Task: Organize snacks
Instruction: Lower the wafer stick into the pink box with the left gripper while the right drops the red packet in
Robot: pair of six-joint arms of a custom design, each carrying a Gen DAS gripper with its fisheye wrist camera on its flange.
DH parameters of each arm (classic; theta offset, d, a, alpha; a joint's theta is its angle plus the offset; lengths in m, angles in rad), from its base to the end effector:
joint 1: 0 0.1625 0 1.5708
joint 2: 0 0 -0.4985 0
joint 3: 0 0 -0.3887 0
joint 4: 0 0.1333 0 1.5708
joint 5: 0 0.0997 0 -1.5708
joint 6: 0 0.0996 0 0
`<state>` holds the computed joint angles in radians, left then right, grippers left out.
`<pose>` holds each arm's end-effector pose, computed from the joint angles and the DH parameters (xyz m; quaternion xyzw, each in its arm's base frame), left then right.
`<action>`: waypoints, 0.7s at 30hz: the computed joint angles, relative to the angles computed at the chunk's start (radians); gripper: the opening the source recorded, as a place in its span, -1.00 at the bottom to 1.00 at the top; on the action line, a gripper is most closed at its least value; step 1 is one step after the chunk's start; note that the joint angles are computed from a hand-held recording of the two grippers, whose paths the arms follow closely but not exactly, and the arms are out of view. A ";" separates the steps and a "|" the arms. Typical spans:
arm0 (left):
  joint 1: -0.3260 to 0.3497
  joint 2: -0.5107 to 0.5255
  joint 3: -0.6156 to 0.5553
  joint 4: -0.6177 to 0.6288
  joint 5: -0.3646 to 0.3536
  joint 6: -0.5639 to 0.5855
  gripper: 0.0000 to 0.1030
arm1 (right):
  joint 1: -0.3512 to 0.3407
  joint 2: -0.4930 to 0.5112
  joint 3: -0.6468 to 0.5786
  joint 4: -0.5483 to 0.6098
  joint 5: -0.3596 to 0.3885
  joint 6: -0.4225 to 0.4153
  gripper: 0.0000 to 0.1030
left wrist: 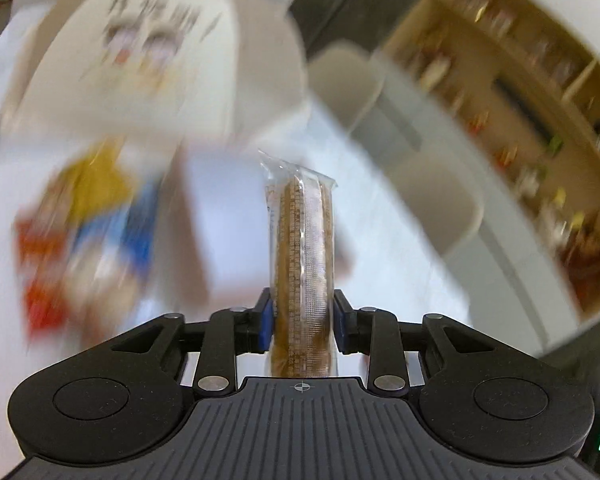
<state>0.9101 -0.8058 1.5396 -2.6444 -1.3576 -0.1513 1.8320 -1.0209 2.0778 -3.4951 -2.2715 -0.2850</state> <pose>-0.3447 -0.6951 0.2033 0.2295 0.9529 -0.1959 0.0299 0.2150 -0.5368 0.2758 0.0910 -0.8596 0.3910 0.3161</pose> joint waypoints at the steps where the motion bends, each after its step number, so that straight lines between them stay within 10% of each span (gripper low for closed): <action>1: 0.011 0.047 -0.082 0.030 -0.013 -0.012 -0.30 | 0.001 0.002 -0.005 -0.018 -0.006 -0.011 -0.21; 5: 0.026 0.155 -0.242 0.058 0.088 -0.034 -0.31 | -0.004 0.010 -0.027 -0.046 -0.001 -0.030 -0.21; 12: 0.040 0.063 -0.058 -0.089 0.145 -0.035 -0.31 | -0.045 0.025 -0.167 0.003 0.098 -0.047 -0.19; 15: 0.033 0.010 0.054 -0.094 0.214 -0.070 -0.31 | -0.083 0.065 -0.314 0.109 0.185 -0.047 0.40; 21: 0.036 -0.099 0.229 -0.089 0.303 -0.109 -0.31 | -0.130 0.203 -0.502 0.165 -0.001 -0.087 0.46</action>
<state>0.9457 -0.9046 1.7684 -2.7337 -1.0546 -0.2599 1.7021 -0.8180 1.5763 -3.3298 -2.2729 -0.3722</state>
